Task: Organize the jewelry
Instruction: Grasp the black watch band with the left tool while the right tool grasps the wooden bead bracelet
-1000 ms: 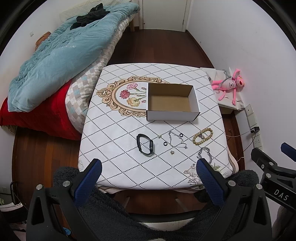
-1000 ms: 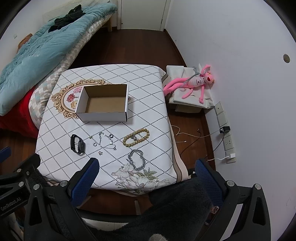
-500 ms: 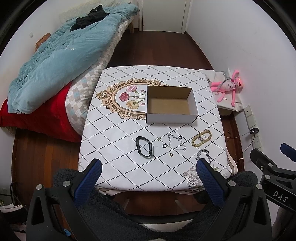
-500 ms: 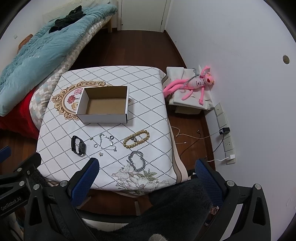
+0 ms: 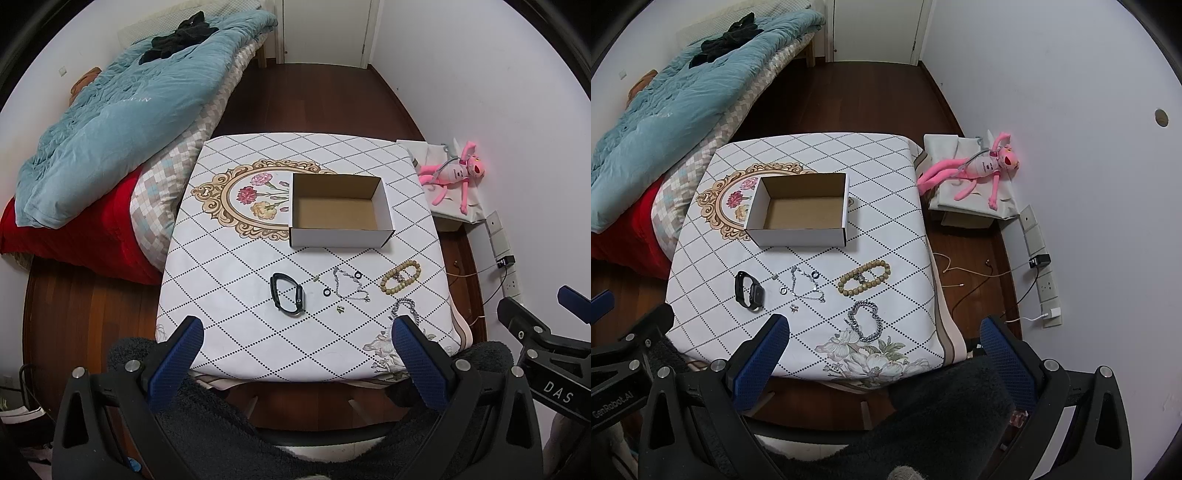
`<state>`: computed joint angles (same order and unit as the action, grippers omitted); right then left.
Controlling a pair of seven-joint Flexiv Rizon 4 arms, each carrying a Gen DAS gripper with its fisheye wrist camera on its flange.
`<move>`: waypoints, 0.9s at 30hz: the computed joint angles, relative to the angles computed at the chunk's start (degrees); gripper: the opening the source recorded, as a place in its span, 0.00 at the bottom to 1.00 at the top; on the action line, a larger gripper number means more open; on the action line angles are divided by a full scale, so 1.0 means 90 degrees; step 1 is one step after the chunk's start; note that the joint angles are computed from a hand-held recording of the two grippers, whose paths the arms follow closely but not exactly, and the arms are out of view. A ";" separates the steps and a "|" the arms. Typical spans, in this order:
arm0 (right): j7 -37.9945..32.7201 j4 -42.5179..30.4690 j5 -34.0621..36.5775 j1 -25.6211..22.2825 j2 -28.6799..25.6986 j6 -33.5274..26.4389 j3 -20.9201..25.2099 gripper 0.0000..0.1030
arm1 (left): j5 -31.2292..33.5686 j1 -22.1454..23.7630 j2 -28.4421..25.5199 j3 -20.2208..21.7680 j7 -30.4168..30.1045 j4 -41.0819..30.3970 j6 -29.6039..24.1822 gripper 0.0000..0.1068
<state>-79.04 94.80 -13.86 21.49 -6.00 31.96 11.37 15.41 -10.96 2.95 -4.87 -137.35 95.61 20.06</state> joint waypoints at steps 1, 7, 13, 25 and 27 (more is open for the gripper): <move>-0.0001 -0.0003 0.0010 0.0002 0.0004 -0.0005 0.0002 1.00 | -0.0007 0.0000 -0.0005 -0.0003 0.0006 -0.0010 -0.0003 0.96; 0.0119 -0.0021 0.0079 -0.0010 -0.0029 0.0056 -0.0018 1.00 | 0.0048 -0.0017 -0.0059 -0.0021 -0.0033 -0.0068 0.0036 0.96; 0.0556 -0.0156 -0.0022 -0.0034 -0.0475 0.0428 -0.0154 1.00 | 0.0419 0.0028 -0.0326 0.0046 -0.0081 -0.0100 0.0257 0.96; 0.1256 -0.0907 -0.0395 0.0039 -0.2401 0.0141 -0.0543 0.85 | -0.0020 0.0297 -0.1349 0.0525 0.0423 0.0223 0.0915 0.84; 0.1307 -0.1008 -0.0358 0.0067 -0.2633 0.0048 -0.0548 0.84 | -0.0255 0.0354 -0.1505 0.0581 0.0555 0.0289 0.0953 0.80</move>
<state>-67.27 85.73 -17.09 22.09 -29.70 32.39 6.43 13.12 -7.77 -10.59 0.36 -132.35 98.21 28.63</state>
